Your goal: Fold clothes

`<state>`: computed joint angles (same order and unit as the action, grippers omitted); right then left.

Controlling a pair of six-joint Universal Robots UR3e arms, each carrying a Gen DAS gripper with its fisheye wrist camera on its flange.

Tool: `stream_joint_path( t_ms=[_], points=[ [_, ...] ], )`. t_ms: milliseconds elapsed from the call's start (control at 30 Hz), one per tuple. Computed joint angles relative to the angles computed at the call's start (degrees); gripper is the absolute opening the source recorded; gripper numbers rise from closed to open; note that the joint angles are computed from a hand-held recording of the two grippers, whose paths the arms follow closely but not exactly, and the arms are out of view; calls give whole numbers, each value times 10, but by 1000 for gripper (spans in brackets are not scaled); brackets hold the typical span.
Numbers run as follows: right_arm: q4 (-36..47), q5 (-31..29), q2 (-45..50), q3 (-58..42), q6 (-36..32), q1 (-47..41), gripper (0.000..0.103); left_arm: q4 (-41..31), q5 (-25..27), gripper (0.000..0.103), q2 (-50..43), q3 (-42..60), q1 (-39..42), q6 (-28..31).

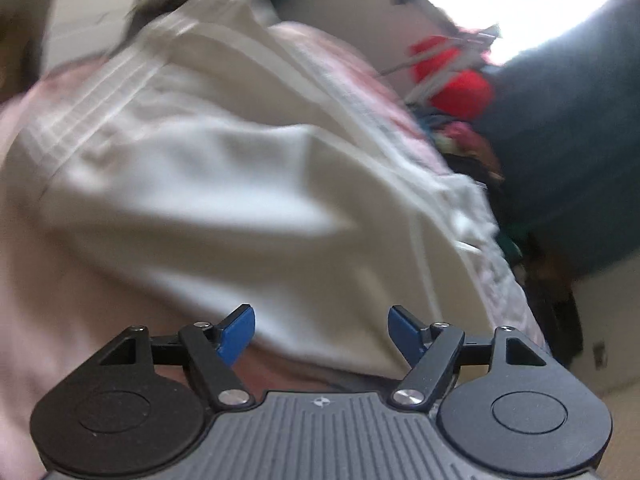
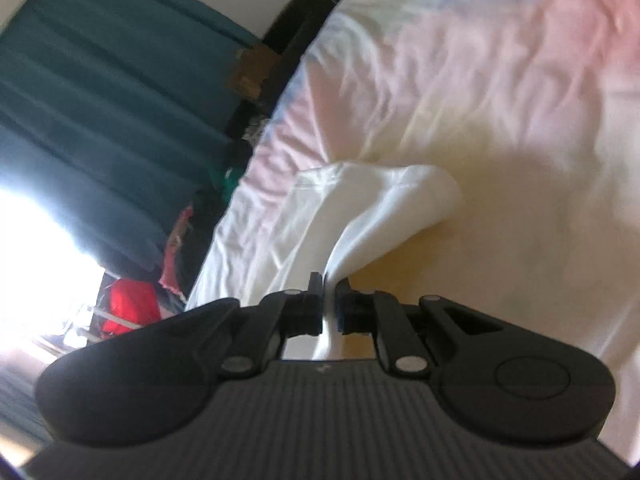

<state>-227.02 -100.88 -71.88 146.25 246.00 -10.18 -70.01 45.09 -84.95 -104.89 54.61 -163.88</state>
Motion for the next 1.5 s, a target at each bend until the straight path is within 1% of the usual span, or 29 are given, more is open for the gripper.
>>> stream_joint_path(
  t_ms=[100, 133, 167, 200, 300, 367, 433, 500, 533, 600, 633, 667, 733, 833, 867, 967, 1000, 1067, 1100, 1167, 1233, 1267, 1300, 1400, 1433, 1500],
  points=[
    [15, -37, -9, -16, -61, 24, 9, -71, 4, 76, -32, 35, 22, -22],
    [28, -60, -3, -29, -77, 42, 9, -82, 9, 76, -34, 38, 30, -31],
    [57, -70, -11, -43, -93, 46, 8, -93, 14, 76, -37, 41, 37, -40],
    [70, -80, -10, -49, -93, 56, 7, -98, 12, 76, -36, 38, 45, -40],
    [79, -86, -7, -52, -60, 61, 7, -112, 7, 76, -34, 32, 68, -38],
    [83, -89, -7, -61, -64, 58, 7, -121, 4, 76, -34, 29, 83, -37],
    [87, -99, -2, -77, -93, 64, 7, -100, 5, 70, -46, 36, 77, -51],
    [93, -109, 4, -94, -121, 68, 6, -45, 5, 66, -50, 27, 73, -79],
    [97, -116, 5, -101, -133, 71, 6, -29, 4, 63, -57, 28, 70, -90],
    [88, -119, 1, -96, -137, 68, 6, -3, 9, 40, -75, 37, 63, -119],
    [80, -117, -2, -91, -137, 65, 6, 9, 10, 34, -83, 40, 61, -134],
    [73, -117, -5, -86, -138, 62, 6, 18, 1, 22, -84, 34, 67, -144],
    [79, -142, -19, -86, -148, 73, 5, 27, -11, 17, -71, 23, 80, -135],
    [86, -189, -41, -93, -155, 96, 5, 76, -41, 13, -19, -17, 99, -121],
    [91, -209, -49, -102, -161, 107, 5, 91, -55, 13, 3, -30, 110, -114],
    [96, -259, -73, -130, -187, 140, 5, 93, -124, 12, 52, -58, 160, -97],
    [98, -279, -74, -150, -208, 154, 5, 93, -146, 11, 68, -67, 177, -92],
    [97, -317, -74, -193, -257, 180, 5, 138, -159, 11, 80, -79, 188, -113],
    [99, -332, -67, -228, -293, 190, 5, 162, -165, 11, 85, -84, 193, -126],
    [129, -320, -56, -301, -353, 185, 5, 214, -177, 11, 92, -94, 203, -153],
    [202, -302, -30, -389, -392, 170, 5, 194, -173, 12, 89, -84, 204, -145],
    [244, -292, -5, -440, -412, 159, 5, 181, -163, 12, 86, -77, 199, -148],
    [295, -275, 24, -492, -422, 146, 5, 183, -148, 12, 76, -68, 190, -160],
    [427, -203, 104, -616, -398, 106, 5, 173, -103, 12, 65, -56, 172, -168],
    [454, -193, 135, -650, -392, 101, 6, 175, -93, 13, 63, -58, 167, -165],
    [501, -194, 201, -717, -387, 101, 6, 192, -71, 13, 48, -58, 156, -167]
  ],
)
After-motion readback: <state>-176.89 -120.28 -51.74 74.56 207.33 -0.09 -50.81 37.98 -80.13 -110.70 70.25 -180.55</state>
